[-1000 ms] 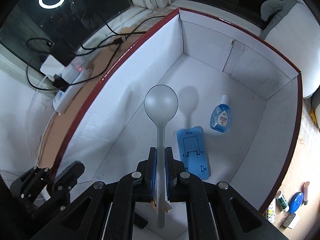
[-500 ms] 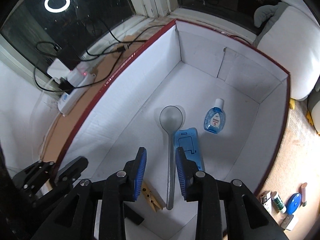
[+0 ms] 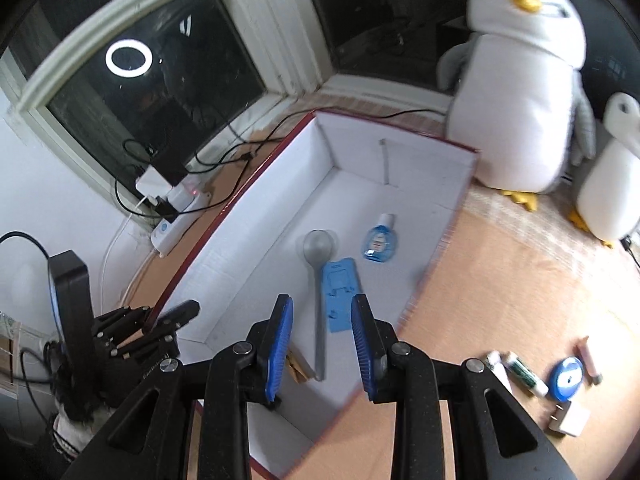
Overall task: Organize rigid objects
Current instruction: 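Return the right gripper to the table and approach the white USB charger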
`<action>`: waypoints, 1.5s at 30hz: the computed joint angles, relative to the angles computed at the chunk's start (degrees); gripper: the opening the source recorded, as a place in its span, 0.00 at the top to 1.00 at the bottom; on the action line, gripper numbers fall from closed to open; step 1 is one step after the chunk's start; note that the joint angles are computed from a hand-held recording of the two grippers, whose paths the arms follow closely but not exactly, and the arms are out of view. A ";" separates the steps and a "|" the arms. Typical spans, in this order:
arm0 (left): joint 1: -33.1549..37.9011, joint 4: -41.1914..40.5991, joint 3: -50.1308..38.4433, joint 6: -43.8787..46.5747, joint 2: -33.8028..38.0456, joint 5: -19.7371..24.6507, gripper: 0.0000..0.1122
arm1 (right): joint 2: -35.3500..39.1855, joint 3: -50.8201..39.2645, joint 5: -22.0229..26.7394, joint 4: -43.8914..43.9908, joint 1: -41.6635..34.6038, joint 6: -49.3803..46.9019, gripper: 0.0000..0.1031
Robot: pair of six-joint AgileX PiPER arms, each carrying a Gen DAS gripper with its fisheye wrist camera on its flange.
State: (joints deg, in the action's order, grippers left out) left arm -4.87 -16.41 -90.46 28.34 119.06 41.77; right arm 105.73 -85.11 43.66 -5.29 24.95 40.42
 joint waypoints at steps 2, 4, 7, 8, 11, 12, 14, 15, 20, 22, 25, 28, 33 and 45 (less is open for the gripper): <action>-0.07 0.26 0.27 -0.13 -0.21 -0.20 0.86 | -3.80 4.85 -1.55 -2.08 -0.02 2.33 0.73; -0.18 0.65 0.53 -0.36 -0.41 -0.49 0.86 | -7.26 9.26 -2.62 -4.30 -0.06 4.75 0.71; -0.30 1.25 0.69 -0.82 -0.64 -0.62 0.86 | -12.23 16.00 -4.24 -7.29 -0.20 8.82 0.68; -0.38 1.45 0.81 -1.04 -0.76 -0.70 0.86 | -13.91 18.32 -4.76 -7.97 -0.38 10.07 0.68; -0.45 1.85 1.17 -1.50 -1.12 -0.86 0.86 | -18.98 25.20 -5.76 -10.43 -0.75 13.74 0.67; -0.50 1.96 1.27 -1.64 -1.23 -0.89 0.86 | -20.85 27.71 -5.57 -12.08 -0.59 15.66 0.66; -0.49 2.13 1.53 -1.73 -1.52 -0.92 0.86 | -23.71 31.69 -5.44 -14.08 -0.52 18.17 0.60; -0.48 2.14 1.61 -1.76 -1.63 -0.88 0.85 | -25.21 33.75 -5.41 -14.87 -0.50 19.32 0.59; -0.48 2.31 2.19 -1.93 -2.14 -1.19 0.85 | -31.42 41.53 -3.93 -17.92 -0.19 23.90 0.59; -0.54 2.56 2.46 -2.16 -2.41 -1.32 0.85 | -34.01 44.69 -3.65 -19.21 -0.17 26.31 0.58; -0.55 2.64 2.75 -2.22 -2.69 -1.42 0.85 | -36.36 47.58 -3.83 -19.94 -0.67 28.18 0.58; -0.60 2.73 2.94 -2.36 -2.92 -1.35 0.85 | -38.28 49.67 -3.14 -21.81 -0.17 30.57 0.58; -0.63 2.77 3.24 -2.27 -3.14 -1.54 0.85 | -40.62 51.81 -1.71 -25.19 1.88 34.17 0.58; -0.78 2.77 4.03 -2.44 -4.14 -1.24 0.78 | -48.49 58.08 1.21 -21.44 -1.32 30.55 0.50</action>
State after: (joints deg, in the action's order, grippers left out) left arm -5.65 -13.64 -86.44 25.90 114.92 40.52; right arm 57.23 -27.03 44.87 -26.73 23.64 70.98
